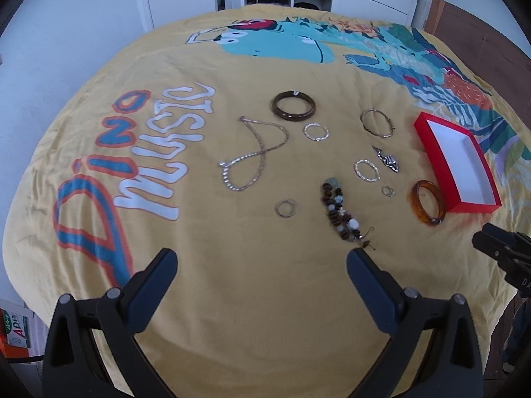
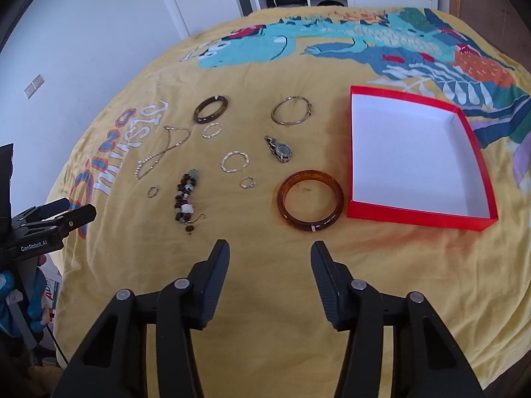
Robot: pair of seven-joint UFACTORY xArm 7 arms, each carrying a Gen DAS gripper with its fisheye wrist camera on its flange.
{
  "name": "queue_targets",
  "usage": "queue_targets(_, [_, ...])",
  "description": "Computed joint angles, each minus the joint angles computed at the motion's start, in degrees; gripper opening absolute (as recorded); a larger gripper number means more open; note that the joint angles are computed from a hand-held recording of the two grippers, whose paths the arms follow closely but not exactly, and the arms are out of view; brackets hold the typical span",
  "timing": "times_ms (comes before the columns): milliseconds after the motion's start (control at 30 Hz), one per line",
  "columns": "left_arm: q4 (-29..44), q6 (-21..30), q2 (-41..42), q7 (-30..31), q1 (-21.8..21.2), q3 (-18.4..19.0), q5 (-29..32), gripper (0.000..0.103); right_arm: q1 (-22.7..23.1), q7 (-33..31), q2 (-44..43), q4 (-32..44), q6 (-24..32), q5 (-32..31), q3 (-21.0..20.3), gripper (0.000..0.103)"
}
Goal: Organize jewelry
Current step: 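Grasp the beaded bracelet with the left tool while the right tool grasps the amber bangle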
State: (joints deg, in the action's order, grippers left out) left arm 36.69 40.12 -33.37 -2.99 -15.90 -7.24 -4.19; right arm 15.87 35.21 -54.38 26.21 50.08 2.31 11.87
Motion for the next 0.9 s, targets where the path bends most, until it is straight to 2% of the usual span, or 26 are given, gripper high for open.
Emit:
queue_targets(200, [0.87, -1.53, 3.86, 1.6, -2.63, 0.65, -3.4, 0.102, -0.46, -3.61, 5.63, -0.43, -5.04, 0.32, -2.69, 0.042])
queue_targets(367, [3.88, -1.71, 8.73, 3.01, -5.51, 0.47, -7.51, 0.097, -0.37, -8.18, 10.45, -0.1, -8.58, 1.29, -5.03, 0.032])
queue_targets(433, [5.28, -1.47, 11.25, 3.85, -6.5, 0.51, -9.47, 0.083, -0.45, -10.07, 12.01, -0.02, -9.56, 1.77, -5.84, 0.024])
queue_targets(500, [6.98, -0.8, 14.27, 5.13, -7.37, 0.79, -12.01, 0.07, -0.62, -12.06, 13.83, 0.14, -10.49, 2.16, -6.48, 0.021])
queue_targets(700, [10.68, -0.83, 21.73, 4.15, -6.79, -0.67, -14.71, 0.065, -1.01, -17.35, 18.24, 1.06, -11.87, 3.61, -7.84, 0.02])
queue_targets(900, [13.71, -0.45, 27.07, 1.8, -5.78, -1.9, -14.0, 0.051, -1.84, -20.24, 22.28, 2.24, -12.51, 4.17, -7.53, 0.02])
